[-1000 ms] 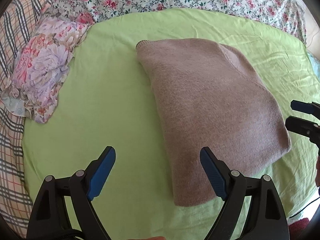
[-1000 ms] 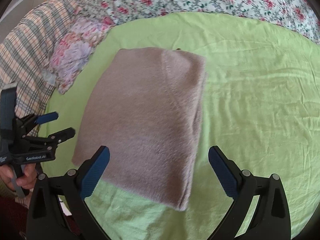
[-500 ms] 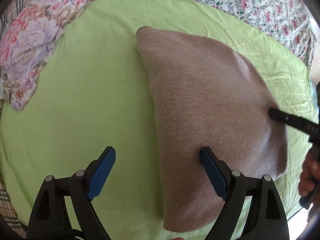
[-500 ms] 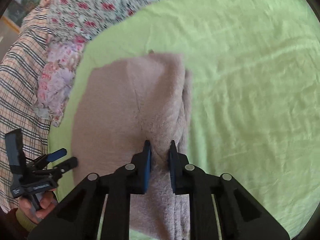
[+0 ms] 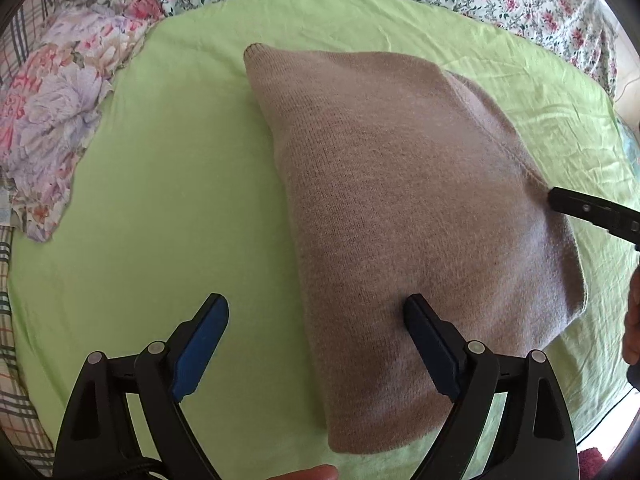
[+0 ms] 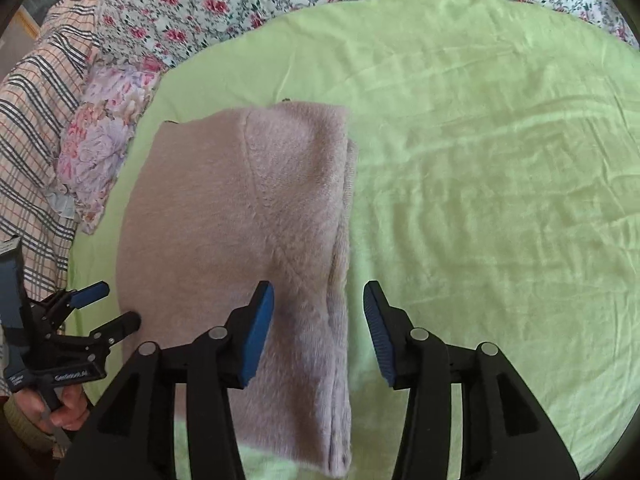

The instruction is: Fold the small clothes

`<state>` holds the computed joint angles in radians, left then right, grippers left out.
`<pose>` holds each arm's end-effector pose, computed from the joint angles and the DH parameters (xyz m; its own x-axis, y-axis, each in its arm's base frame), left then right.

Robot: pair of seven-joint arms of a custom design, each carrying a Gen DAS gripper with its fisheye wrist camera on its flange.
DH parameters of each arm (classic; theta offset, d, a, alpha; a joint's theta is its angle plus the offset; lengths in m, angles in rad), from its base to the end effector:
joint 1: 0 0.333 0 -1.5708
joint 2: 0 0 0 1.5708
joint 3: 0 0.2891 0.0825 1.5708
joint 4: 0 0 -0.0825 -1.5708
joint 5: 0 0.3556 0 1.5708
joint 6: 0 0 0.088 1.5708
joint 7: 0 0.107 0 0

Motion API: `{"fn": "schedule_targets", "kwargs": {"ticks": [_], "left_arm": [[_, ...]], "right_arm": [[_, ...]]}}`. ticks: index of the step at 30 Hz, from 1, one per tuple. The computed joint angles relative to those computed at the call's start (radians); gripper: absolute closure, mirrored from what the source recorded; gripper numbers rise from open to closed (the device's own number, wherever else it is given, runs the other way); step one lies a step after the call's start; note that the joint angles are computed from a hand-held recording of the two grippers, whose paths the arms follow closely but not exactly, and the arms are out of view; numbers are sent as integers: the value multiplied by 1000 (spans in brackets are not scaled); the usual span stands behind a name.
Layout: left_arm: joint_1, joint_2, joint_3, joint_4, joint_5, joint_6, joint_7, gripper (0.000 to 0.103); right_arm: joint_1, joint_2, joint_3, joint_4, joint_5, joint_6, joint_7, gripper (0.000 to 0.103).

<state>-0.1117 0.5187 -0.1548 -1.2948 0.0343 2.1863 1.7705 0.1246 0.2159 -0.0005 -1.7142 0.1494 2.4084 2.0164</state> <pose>0.6820 -0.1591 0.4733 -0.4257 -0.9043 -0.0309 -0.8355 0.4060 -0.3704 0.6268 0.0792 0.4955 -0.3207 -0.8912 -0.3207 -0.8350 0.4259 -0.3483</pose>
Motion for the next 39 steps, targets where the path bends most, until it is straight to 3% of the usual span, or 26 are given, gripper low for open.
{"fn": "schedule_targets", "kwargs": {"ticks": [7, 12, 20, 32, 39], "left_arm": [[-1, -82, 10, -102, 30, 31, -8, 12], [4, -159, 16, -220, 64, 78, -5, 12], [15, -255, 11, -369, 78, 135, 10, 12], [33, -329, -6, -461, -4, 217, 93, 12], [28, -330, -4, -460, -21, 240, 100, 12]], "right_arm": [[32, -121, 28, -133, 16, 56, -82, 24], [60, -148, 37, -162, 13, 20, -121, 20], [83, -196, 39, -229, -27, 19, -76, 18], [101, -226, 47, -257, -76, 33, -47, 14], [97, -184, 41, -203, -102, 14, -61, 11]]}}
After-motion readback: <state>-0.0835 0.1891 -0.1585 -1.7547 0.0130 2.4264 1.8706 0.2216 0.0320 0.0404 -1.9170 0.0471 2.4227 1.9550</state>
